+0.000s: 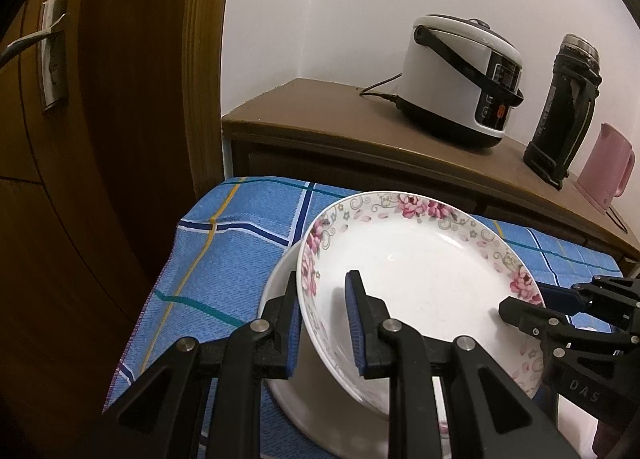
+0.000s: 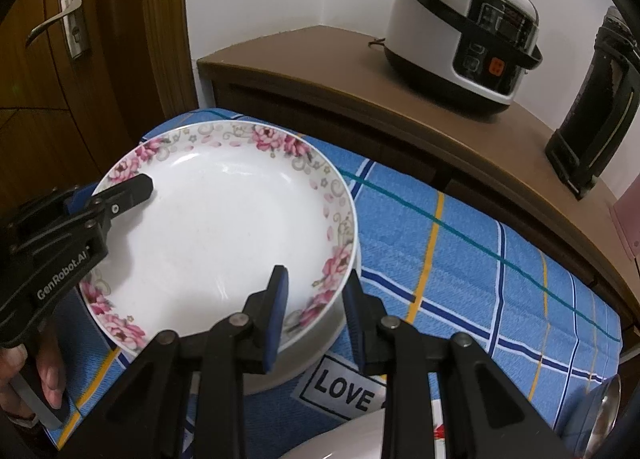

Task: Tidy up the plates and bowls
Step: 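Lower the pink-floral bowl onto the grey plate with the right gripper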

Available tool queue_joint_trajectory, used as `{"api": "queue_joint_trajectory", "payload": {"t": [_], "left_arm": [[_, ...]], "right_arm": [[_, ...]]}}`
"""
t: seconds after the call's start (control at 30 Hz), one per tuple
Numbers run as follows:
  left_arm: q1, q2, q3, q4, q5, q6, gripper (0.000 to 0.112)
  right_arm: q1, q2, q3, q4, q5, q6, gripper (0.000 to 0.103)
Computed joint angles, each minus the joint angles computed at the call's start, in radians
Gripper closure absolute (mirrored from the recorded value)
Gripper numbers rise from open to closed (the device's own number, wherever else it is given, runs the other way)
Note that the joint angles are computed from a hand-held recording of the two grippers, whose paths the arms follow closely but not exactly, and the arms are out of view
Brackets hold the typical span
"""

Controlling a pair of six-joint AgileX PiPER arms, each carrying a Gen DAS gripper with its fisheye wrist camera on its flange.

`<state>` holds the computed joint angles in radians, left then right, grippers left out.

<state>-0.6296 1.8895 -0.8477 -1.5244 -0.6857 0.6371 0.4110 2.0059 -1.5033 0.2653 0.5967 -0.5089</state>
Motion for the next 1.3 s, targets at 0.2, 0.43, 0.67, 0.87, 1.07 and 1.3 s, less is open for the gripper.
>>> {"api": "queue_joint_trajectory", "payload": {"t": [0.2, 0.43, 0.67, 0.87, 1.07, 1.3], "left_arm": [[0.006, 0.0, -0.002, -0.001, 0.014, 0.008, 0.089], [0.025, -0.003, 0.0, 0.013, 0.048, 0.001, 0.089], [0.041, -0.004, -0.001, 0.013, 0.083, 0.005, 0.089], [0.059, -0.004, -0.008, -0.007, 0.118, 0.024, 0.089], [0.066, 0.001, -0.016, -0.024, 0.131, 0.041, 0.089], [0.077, 0.005, -0.019, -0.024, 0.152, 0.045, 0.089]], "right_arm": [[0.002, 0.005, -0.003, -0.007, -0.003, 0.008, 0.075], [0.006, 0.009, -0.002, -0.009, -0.012, 0.009, 0.075], [0.009, 0.025, -0.017, -0.014, -0.012, 0.012, 0.075], [0.015, 0.044, -0.033, -0.022, -0.015, 0.017, 0.075], [0.019, 0.055, -0.045, -0.032, -0.015, 0.029, 0.075], [0.024, 0.061, -0.054, -0.052, -0.008, 0.048, 0.075]]}}
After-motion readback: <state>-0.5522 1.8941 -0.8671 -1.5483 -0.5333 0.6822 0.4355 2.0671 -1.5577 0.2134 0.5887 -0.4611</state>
